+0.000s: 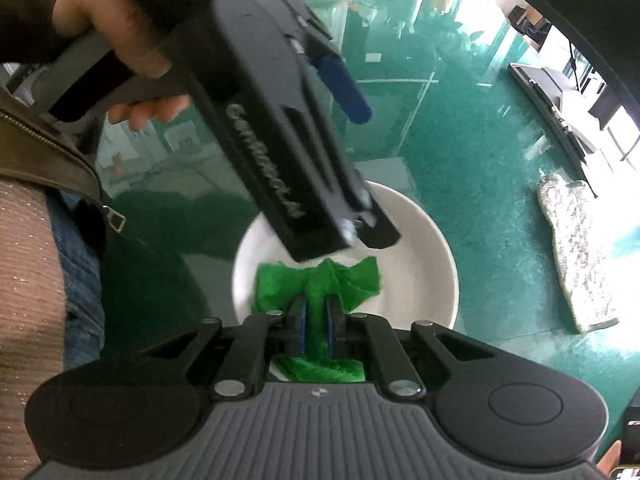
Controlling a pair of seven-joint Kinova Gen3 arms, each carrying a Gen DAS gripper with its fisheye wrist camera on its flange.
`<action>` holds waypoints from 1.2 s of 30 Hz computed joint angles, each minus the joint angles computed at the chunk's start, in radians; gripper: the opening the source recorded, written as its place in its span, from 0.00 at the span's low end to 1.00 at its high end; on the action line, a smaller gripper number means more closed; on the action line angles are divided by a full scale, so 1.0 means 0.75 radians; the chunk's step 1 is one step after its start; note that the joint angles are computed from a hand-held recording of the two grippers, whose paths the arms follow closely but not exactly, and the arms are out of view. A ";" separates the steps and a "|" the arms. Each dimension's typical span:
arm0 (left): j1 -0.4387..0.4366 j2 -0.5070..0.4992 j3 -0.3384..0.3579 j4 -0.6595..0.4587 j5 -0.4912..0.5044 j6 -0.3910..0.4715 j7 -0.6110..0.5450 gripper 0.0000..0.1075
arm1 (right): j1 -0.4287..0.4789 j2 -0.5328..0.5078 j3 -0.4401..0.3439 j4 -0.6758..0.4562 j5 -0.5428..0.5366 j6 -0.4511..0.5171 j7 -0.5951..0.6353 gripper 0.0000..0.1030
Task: Clean bowl
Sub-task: 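Keep scrubbing the bowl interior with the cloth in the right gripper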
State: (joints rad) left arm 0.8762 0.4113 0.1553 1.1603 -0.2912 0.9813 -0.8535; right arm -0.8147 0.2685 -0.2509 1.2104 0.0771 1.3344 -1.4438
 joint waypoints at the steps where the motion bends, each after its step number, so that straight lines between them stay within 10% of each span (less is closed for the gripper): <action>1: -0.006 0.014 0.004 -0.015 0.009 -0.001 -0.007 0.91 | 0.001 0.004 0.001 -0.006 0.004 0.008 0.007 0.09; 4: -0.036 0.057 0.027 -0.078 0.072 0.052 -0.066 0.92 | 0.004 0.002 -0.001 -0.004 0.002 0.013 0.031 0.09; 10: -0.039 0.039 0.018 -0.058 0.134 0.108 -0.124 0.45 | -0.037 -0.001 0.015 0.008 0.121 0.009 0.015 0.11; 15: -0.069 -0.025 0.060 0.039 0.203 0.070 -0.139 0.31 | -0.055 -0.021 0.021 0.064 0.221 -0.113 -0.036 0.11; 19: -0.061 -0.050 0.060 0.071 0.211 0.066 -0.109 0.37 | -0.058 -0.008 0.007 0.075 0.232 -0.198 -0.015 0.11; 23: -0.055 -0.129 0.043 0.176 0.134 -0.060 0.021 0.71 | -0.056 -0.011 0.008 0.086 0.227 -0.203 0.017 0.11; 27: -0.027 -0.072 0.033 0.070 0.025 0.041 0.034 0.74 | -0.048 -0.001 0.012 0.078 0.211 -0.200 0.014 0.11; 29: -0.024 -0.014 0.035 -0.007 0.004 0.113 -0.019 0.37 | -0.058 0.001 0.014 0.079 0.222 -0.203 0.007 0.11; 31: -0.051 0.011 0.044 -0.034 0.050 0.119 -0.072 0.22 | -0.068 -0.007 0.014 0.084 0.229 -0.203 -0.011 0.11; 36: -0.106 0.018 0.051 -0.005 0.182 0.049 -0.137 0.18 | -0.086 0.005 0.013 0.070 0.253 -0.145 -0.024 0.11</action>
